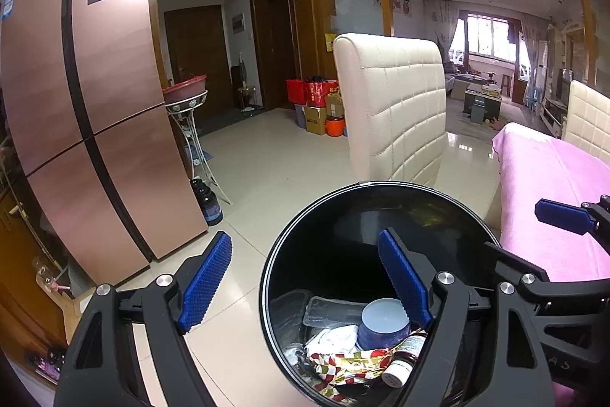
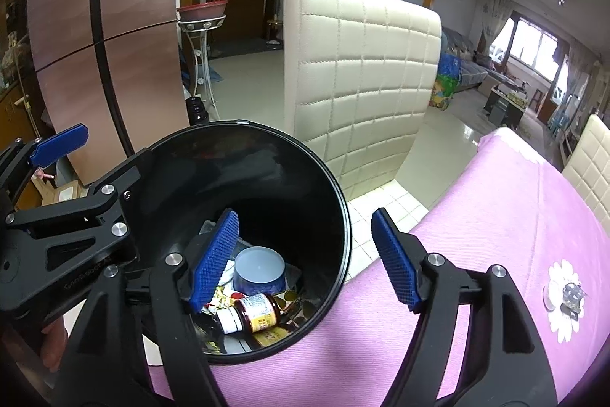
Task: Collect trash
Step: 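Move both open grippers back over the table toward the cap and blister pack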
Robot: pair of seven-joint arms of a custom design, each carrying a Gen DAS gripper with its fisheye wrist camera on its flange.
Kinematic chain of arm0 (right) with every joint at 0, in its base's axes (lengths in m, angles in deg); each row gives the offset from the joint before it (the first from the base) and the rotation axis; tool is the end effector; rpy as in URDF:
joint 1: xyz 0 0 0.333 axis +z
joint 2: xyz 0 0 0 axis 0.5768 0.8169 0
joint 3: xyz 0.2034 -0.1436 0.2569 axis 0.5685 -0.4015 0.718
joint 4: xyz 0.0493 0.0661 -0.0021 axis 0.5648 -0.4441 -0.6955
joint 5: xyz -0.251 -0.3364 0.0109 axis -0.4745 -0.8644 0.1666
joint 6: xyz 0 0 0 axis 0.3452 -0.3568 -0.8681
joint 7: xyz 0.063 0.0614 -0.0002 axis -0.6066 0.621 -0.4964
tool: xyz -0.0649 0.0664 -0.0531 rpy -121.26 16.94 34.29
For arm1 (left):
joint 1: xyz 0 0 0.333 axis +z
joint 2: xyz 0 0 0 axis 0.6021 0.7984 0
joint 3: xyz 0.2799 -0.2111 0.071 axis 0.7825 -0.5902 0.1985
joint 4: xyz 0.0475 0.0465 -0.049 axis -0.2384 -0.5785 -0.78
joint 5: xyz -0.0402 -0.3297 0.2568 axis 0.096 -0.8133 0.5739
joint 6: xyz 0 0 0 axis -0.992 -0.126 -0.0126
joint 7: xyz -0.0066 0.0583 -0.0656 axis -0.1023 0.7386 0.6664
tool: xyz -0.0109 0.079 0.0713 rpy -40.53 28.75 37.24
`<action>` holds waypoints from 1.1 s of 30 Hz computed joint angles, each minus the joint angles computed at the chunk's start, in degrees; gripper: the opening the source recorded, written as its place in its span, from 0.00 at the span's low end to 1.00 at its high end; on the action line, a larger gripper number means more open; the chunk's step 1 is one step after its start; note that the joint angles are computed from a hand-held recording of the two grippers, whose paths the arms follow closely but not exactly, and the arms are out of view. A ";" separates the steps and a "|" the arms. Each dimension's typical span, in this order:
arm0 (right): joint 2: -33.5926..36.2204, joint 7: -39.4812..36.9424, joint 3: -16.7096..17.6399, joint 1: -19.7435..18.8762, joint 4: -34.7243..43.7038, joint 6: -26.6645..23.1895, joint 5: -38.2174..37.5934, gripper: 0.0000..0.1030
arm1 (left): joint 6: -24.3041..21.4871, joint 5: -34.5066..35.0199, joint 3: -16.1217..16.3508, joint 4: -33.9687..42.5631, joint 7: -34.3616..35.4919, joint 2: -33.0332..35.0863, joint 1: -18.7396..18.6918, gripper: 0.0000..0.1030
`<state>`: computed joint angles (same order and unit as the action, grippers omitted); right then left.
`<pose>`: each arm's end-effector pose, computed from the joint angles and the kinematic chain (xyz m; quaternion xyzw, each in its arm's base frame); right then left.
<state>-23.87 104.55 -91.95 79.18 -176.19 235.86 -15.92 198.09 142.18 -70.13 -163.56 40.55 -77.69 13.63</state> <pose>0.5411 0.5026 0.5053 -0.8021 0.4180 -0.2374 0.3543 0.4858 -0.3610 0.5087 -0.7050 0.4960 -0.2424 0.4452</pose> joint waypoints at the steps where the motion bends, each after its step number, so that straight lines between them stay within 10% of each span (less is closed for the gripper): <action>1: -0.18 0.79 -0.52 0.18 -0.17 -0.13 -0.28 0.71 | 0.27 0.17 -0.04 0.21 0.09 0.19 -0.05 0.75; 21: -8.93 21.65 -2.74 -7.45 -10.06 -2.64 -18.49 0.81 | 9.98 0.93 3.15 16.03 6.18 13.19 -5.26 0.75; 33: -13.97 30.01 -0.59 -18.23 -15.69 -10.17 -25.85 0.82 | 13.31 -7.61 6.08 38.28 27.94 29.56 -12.83 0.75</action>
